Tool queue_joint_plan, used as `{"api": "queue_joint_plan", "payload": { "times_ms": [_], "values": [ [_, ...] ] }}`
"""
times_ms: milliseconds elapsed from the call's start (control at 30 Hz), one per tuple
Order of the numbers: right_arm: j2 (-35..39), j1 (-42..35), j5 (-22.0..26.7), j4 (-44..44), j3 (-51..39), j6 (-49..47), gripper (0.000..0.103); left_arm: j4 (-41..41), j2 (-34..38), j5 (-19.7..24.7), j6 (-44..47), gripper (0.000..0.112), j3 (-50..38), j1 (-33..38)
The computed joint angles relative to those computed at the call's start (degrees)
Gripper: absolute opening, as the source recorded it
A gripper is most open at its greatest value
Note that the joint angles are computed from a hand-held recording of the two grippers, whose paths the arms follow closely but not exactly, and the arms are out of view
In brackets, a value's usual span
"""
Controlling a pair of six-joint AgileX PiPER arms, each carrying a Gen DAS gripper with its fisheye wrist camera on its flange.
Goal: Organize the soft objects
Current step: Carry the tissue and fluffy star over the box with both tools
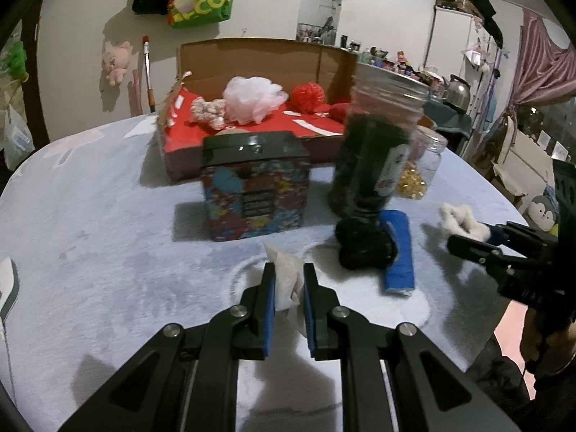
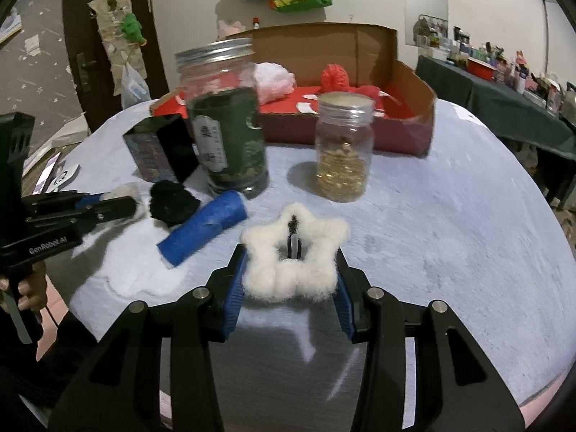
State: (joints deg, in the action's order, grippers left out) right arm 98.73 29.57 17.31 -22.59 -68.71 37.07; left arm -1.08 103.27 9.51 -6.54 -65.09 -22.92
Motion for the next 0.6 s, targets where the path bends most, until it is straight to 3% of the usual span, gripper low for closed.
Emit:
{"api": "queue_joint_plan", "payload": {
  "times_ms": [367,600],
  "values": [
    [-1.3,-5.0,1.6,5.2,1.0,-5.0,0.041,-3.3,-0.4,3.0,4.9,0.014,-0.5,5.6],
    [0.8,-8.9,5.3,13.6,-3.4,-16.8,0.041,-13.4,2.5,7.7,19.0,0.014,-6.2,9.1]
  ]
}}
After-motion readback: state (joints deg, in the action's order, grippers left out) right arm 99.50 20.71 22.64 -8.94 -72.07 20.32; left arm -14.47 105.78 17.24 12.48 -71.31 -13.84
